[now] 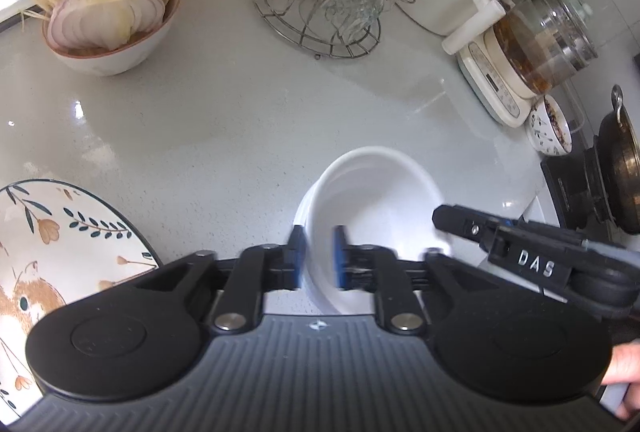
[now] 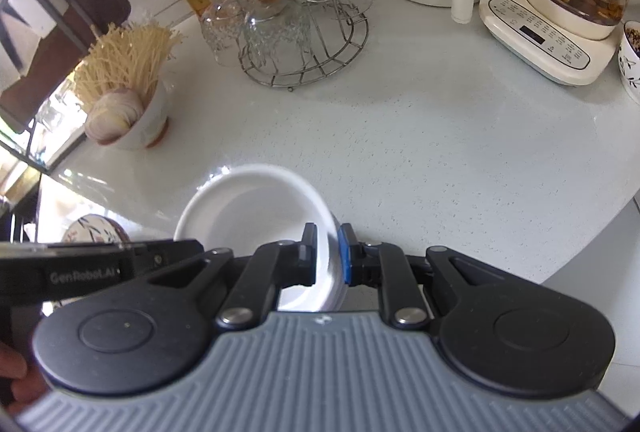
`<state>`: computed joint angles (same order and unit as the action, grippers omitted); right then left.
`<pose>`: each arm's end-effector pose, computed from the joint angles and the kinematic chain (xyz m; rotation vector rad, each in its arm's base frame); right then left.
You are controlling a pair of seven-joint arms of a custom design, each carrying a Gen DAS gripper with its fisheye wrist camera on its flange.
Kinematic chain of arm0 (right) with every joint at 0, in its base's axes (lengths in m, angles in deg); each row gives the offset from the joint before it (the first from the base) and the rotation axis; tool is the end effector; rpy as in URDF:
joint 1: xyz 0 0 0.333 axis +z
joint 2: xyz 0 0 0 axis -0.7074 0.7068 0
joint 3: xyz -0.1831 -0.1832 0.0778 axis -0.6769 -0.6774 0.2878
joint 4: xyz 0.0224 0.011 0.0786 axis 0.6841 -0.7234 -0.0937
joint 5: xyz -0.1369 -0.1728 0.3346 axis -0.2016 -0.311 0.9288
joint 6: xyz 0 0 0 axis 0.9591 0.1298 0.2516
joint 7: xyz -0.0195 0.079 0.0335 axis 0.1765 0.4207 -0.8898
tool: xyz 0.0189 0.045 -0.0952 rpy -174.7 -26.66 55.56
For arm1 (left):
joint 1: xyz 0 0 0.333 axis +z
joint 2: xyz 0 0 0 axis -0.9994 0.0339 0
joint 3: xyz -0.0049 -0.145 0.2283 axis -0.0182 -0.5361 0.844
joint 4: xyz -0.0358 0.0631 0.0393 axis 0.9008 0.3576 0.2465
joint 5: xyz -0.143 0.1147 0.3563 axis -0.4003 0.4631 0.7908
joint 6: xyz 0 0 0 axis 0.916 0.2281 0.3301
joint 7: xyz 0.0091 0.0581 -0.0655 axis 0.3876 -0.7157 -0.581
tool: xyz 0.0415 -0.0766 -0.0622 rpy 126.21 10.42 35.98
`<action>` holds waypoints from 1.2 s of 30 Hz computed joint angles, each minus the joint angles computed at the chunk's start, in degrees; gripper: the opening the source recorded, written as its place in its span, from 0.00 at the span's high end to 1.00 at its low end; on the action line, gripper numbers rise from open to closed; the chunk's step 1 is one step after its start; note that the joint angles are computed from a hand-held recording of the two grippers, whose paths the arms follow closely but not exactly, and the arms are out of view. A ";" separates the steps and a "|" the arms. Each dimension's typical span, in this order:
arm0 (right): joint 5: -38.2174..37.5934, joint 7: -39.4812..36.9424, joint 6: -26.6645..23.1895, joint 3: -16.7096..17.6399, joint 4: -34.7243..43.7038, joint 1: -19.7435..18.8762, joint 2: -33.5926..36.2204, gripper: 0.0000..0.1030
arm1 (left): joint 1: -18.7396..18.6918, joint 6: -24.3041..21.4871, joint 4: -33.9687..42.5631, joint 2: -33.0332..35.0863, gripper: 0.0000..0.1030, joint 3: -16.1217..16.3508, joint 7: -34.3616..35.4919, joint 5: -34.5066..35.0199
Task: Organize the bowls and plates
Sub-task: 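Lower the white bowl into the light blue bowl and open both grippers, then close both grippers on the rim of the nested bowls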
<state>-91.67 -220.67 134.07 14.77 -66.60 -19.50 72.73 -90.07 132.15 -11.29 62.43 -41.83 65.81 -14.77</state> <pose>0.4823 0.3345 0.4272 -1.1816 2.3138 -0.4200 0.6808 -0.1929 0.4192 1.3103 -2.5242 0.7073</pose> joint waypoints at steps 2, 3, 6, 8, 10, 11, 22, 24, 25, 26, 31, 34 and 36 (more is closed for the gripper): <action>0.05 1.18 1.67 -0.22 -1.15 -0.27 -0.76 0.85 | 0.24 1.19 -1.03 -0.59 0.50 -0.08 0.19 -0.61; 0.15 1.59 2.23 -0.25 -1.61 -0.45 -1.11 0.85 | 0.33 1.42 -1.31 -0.73 0.50 -0.16 0.38 -0.89; -0.15 2.23 3.29 -0.13 -2.55 -0.97 -1.84 0.84 | 0.22 2.82 -2.28 -1.34 0.50 -0.14 0.70 -1.03; -0.21 2.90 4.06 -0.08 -3.23 -1.34 -2.21 0.57 | 0.18 2.93 -2.31 -1.34 0.50 -0.12 0.62 -1.07; -1.17 4.87 6.32 -0.09 -4.63 -1.90 -2.83 0.37 | 0.17 3.12 -2.50 -1.40 0.50 -0.12 0.84 -1.07; -1.31 5.53 7.18 -0.06 -5.13 -2.16 -3.03 0.39 | 0.09 3.16 -2.48 -1.38 0.50 -0.04 0.82 -0.85; 6.36 4.36 14.77 -0.17 -9.68 -3.55 -3.50 0.39 | -0.57 4.69 -4.38 -1.81 0.50 0.05 -0.28 -0.03; 7.70 3.80 15.93 -0.13 -10.17 -3.65 -3.30 0.39 | -0.78 5.24 -4.78 -1.89 0.50 0.14 -0.80 0.23; 8.21 3.79 16.71 -0.14 -10.58 -3.71 -3.31 0.39 | -0.91 5.65 -5.09 -1.96 0.50 0.16 -1.03 0.39; 8.40 4.08 17.65 -0.13 -11.00 -3.83 -3.31 0.39 | -1.16 5.73 -4.97 -1.75 0.50 0.27 -1.60 0.79; 10.34 4.63 20.58 -0.14 -12.79 -4.21 -3.43 0.49 | -1.46 5.97 -4.95 -1.02 0.52 0.19 -3.52 1.09; 11.98 3.09 22.09 -0.24 -13.30 -4.29 -3.10 0.53 | -1.41 8.57 -7.20 -2.16 0.53 0.16 -4.38 0.75; 12.72 2.95 23.00 -0.24 -13.78 -4.37 -2.97 0.57 | -1.66 10.05 -8.51 -2.88 0.55 0.32 -5.31 1.13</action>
